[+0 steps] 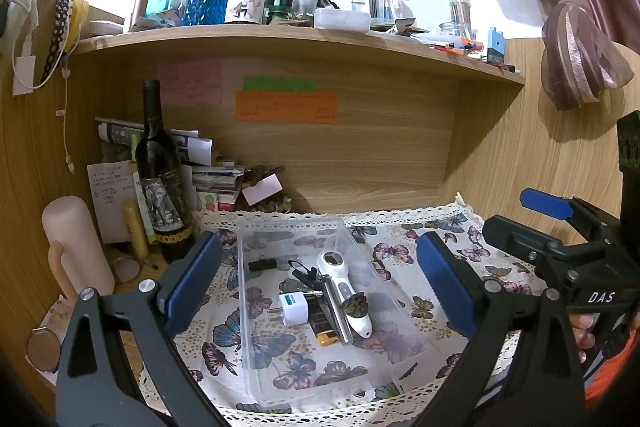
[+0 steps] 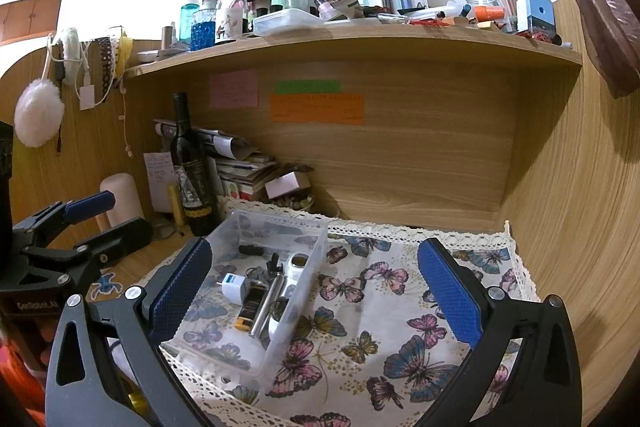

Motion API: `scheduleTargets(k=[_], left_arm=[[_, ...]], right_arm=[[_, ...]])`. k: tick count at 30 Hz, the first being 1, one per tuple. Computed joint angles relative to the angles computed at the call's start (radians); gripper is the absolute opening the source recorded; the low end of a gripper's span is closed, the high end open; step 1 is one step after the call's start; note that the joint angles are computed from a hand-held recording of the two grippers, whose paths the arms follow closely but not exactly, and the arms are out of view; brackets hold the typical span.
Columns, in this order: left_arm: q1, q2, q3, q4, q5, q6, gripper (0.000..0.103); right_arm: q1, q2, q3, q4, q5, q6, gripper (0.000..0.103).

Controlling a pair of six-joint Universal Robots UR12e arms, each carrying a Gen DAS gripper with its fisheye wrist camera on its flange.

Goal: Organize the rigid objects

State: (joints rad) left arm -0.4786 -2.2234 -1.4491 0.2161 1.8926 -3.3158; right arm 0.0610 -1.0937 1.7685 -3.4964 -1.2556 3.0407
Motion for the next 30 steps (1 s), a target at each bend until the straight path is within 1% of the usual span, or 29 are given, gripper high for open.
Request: scheduleTargets(k=[8, 13, 19, 30], left_arm=[[-0.001, -0.003, 0.006, -0.005, -0.011, 0.012, 0.099], [0.000, -0.004, 0.010, -0.017, -0.017, 0.007, 0.099], [0.004, -0.005, 0.013, -0.031, -0.031, -0.003, 0.099], [0.008, -0.007, 0.016, -0.046, -0.055, -0.008, 0.099]], right_arm=[[0.005, 0.001, 0.001, -0.002, -0.015, 0.013, 0.103], [0.011, 0.001, 0.001, -0.003, -0.037, 0.026, 0.103], [0.012, 0.001, 0.000, -0.001, -0.042, 0.029, 0.103], [0.024, 0.004, -0.008, 0.025, -0.074, 0.046, 0.103]])
